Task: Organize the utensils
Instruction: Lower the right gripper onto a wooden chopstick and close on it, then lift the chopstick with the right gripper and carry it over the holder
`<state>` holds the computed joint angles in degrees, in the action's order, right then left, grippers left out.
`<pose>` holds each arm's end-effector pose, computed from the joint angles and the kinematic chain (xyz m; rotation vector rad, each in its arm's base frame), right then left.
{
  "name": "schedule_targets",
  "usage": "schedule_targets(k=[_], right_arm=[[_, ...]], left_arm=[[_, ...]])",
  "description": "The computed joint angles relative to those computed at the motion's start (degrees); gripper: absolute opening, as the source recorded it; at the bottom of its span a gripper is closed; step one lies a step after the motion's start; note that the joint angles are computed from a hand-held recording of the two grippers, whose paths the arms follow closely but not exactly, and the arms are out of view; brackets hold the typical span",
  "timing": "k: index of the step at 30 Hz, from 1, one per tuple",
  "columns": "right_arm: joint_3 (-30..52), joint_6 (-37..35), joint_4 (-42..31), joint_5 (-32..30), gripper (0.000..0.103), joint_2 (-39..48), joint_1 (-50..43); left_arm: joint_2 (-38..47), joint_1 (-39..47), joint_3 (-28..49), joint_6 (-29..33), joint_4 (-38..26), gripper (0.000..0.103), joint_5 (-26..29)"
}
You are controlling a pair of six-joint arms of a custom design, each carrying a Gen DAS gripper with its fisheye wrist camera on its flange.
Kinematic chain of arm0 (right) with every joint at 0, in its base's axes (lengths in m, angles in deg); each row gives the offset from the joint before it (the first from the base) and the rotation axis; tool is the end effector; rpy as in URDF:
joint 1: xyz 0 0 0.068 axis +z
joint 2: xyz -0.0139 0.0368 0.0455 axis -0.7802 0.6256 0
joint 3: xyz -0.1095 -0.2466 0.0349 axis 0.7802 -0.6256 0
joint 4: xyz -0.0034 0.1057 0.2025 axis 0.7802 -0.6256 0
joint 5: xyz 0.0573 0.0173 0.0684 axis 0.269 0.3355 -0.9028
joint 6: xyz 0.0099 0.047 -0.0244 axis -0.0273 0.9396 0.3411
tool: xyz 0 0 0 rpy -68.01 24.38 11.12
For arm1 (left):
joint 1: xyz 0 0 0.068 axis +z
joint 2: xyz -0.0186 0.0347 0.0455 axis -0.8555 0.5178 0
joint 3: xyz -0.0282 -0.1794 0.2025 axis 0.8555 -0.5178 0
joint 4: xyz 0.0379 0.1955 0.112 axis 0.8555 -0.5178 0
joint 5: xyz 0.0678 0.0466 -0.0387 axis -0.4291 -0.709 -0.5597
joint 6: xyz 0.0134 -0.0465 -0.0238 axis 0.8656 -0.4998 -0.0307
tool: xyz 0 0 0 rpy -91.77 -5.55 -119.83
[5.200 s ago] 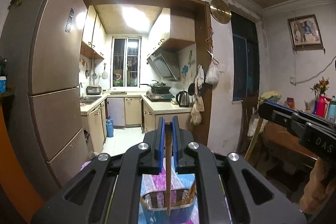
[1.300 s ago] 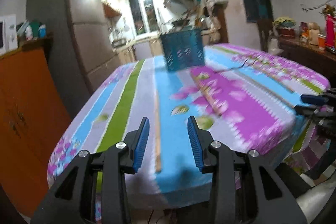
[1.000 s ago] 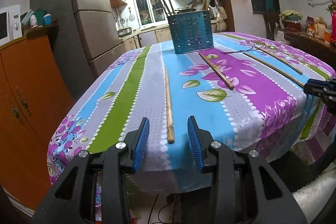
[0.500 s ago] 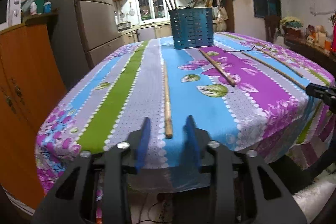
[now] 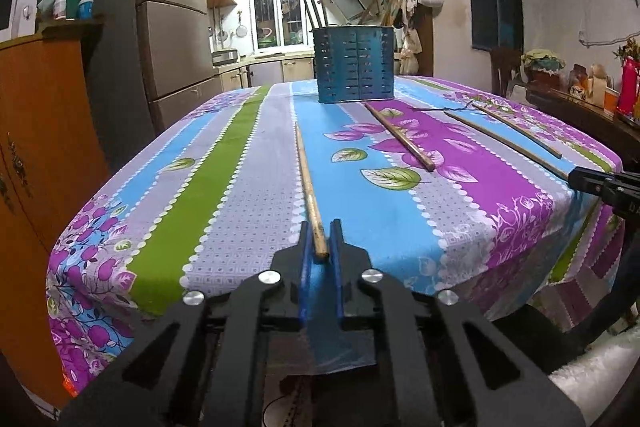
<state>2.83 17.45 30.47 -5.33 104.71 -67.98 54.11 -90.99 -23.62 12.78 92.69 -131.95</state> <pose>0.3625 -0.0836 0.1648 -0.5881 2.0735 0.4223 0.2755 -0.1440 0.1442 -0.2804 2.0530 0.2607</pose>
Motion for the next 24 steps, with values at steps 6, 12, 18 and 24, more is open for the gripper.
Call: schedule_targets(k=[6,12,18,24], right_arm=[[-0.15,0.07,0.11,-0.13,0.008,-0.09,-0.21],[-1.62,0.74,1.95,-0.78,0.008,-1.46,-0.91],[-4.51,1.11,7.19,-2.02,0.008,-4.8,-1.78],[-5.62,1.69,11.86,-4.43,0.008,-8.27,-2.43]], left_arm=[[-0.15,-0.22,0.33,-0.89,-0.92,0.005,-0.14],[-1.51,-1.05,0.44,-1.25,-2.63,0.005,-1.14],[-4.49,-3.58,1.3,0.98,-3.97,0.005,-5.3],[-8.02,-4.02,2.83,4.44,-4.0,0.005,-6.7]])
